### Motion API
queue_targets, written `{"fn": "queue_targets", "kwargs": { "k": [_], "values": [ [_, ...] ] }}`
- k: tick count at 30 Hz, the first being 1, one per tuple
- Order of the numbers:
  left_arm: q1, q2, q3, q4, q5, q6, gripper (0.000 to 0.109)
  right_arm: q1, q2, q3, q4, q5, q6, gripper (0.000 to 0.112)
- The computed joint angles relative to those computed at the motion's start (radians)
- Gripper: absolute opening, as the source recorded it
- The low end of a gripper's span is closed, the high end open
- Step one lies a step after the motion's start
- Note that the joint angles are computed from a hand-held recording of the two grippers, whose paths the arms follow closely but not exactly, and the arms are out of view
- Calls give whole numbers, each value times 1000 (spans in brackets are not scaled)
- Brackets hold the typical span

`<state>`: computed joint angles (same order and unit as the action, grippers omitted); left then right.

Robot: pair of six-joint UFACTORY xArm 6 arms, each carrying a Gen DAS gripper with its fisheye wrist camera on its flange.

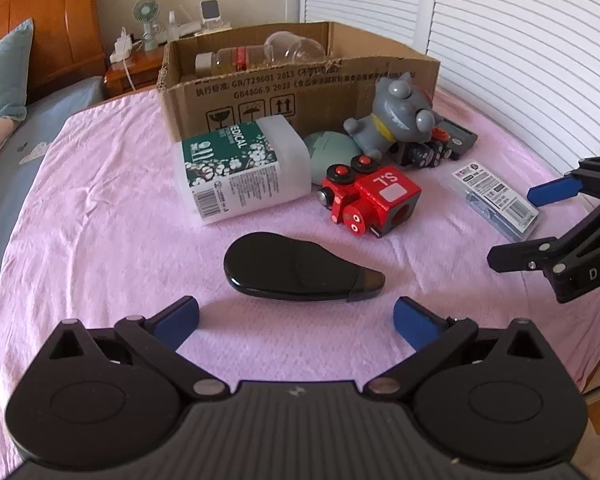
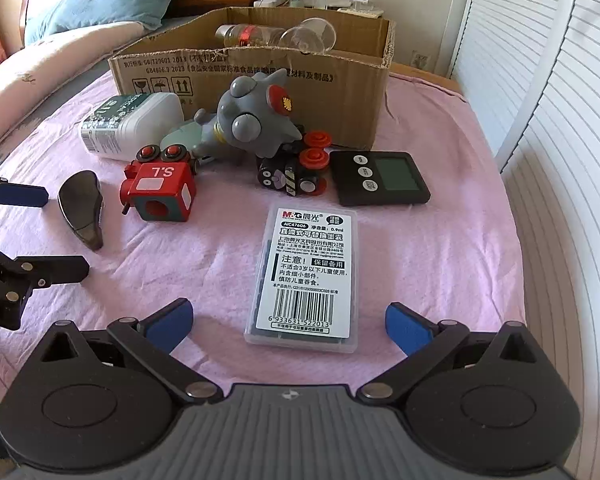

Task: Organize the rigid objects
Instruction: 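Lower the left tool onto the black oval case while the right grasps the refill pack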

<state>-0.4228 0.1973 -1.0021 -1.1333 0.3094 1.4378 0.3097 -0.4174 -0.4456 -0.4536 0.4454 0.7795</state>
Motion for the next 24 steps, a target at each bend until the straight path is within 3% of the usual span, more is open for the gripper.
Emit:
{"fn": "queue_targets", "kwargs": {
  "k": [5, 11, 19, 24],
  "values": [
    [11, 33, -48, 28, 45, 14, 103, -1, -5, 14, -44, -24, 39, 103],
    [17, 67, -93, -26, 86, 105, 103, -5, -13, 28, -86, -46, 72, 103],
    [38, 89, -131, 21, 150, 123, 103, -8, -13, 32, -92, -56, 73, 103],
    [47, 90, -139, 42, 181, 122, 97, -8, -11, 31, -92, -58, 72, 103]
  ]
}}
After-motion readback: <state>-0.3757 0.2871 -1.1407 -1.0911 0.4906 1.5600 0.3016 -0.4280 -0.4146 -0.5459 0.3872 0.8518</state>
